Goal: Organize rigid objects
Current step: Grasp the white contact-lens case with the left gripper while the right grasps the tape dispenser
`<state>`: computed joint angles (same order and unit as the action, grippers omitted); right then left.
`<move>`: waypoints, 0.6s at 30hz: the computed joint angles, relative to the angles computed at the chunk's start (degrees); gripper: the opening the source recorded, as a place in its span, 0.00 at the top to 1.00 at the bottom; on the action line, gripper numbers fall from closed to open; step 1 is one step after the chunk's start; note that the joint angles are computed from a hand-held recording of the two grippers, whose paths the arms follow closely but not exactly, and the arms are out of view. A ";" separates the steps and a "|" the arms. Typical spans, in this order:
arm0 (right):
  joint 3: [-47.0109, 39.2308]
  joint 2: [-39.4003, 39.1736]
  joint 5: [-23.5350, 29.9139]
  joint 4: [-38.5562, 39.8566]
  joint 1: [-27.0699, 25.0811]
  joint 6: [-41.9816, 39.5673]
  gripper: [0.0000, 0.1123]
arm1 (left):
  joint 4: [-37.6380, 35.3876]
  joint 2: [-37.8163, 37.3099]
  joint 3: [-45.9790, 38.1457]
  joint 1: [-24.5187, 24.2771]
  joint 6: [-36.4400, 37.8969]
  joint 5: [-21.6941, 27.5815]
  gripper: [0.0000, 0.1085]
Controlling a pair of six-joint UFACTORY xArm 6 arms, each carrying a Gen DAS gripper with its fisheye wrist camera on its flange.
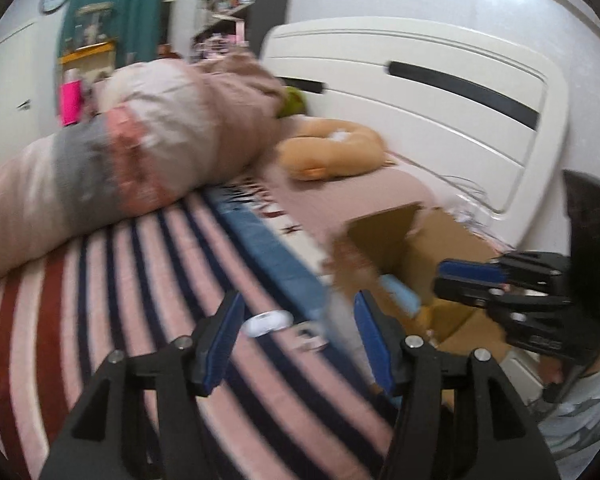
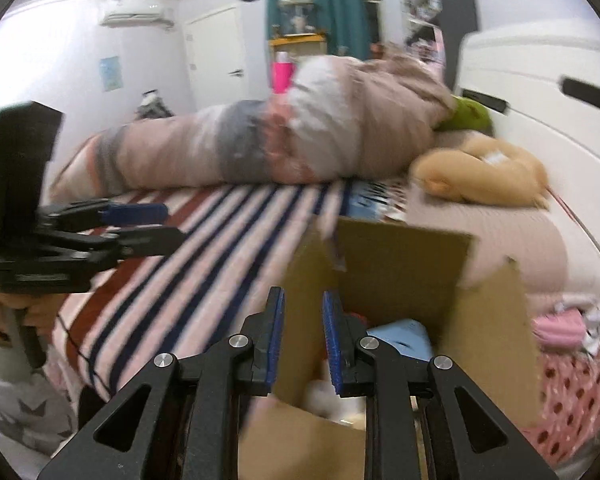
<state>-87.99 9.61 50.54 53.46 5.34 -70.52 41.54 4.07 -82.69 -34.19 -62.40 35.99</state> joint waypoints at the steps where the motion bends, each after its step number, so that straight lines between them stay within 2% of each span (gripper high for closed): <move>1: 1.23 -1.27 0.55 -0.04 1.30 -0.57 0.79 | 1.64 -2.22 2.86 0.34 -1.83 0.86 0.50; 3: 2.93 -2.77 1.50 -0.64 3.13 -0.98 0.78 | 3.79 -5.53 7.47 0.95 -4.08 2.18 0.50; 6: 5.38 -4.25 2.72 -2.37 6.68 -0.46 0.78 | 5.74 -9.91 14.80 2.37 -7.34 1.16 0.50; 10: 6.70 -1.84 -0.31 -7.83 11.99 7.68 0.78 | 6.35 -13.60 22.86 4.91 -10.83 -2.52 0.50; 12: 7.70 -0.14 -4.52 -10.37 14.03 11.58 0.78 | 5.78 -14.08 25.90 6.42 -11.64 -5.17 0.50; 14: 8.79 2.84 -13.01 -15.44 16.42 17.95 0.78 | 5.11 -13.24 27.26 7.64 -11.47 -7.54 0.50; 16: 8.46 6.63 -19.73 -21.11 17.35 24.77 0.78 | 3.35 -11.29 27.63 9.33 -9.48 -11.12 0.50; 18: 7.67 9.62 -23.90 -25.49 17.36 29.57 0.78 | 0.96 -8.88 27.25 10.81 -6.82 -14.88 0.50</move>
<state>-80.33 19.24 26.64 27.97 22.71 -40.95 42.50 -4.82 -55.44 -23.38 -69.22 21.12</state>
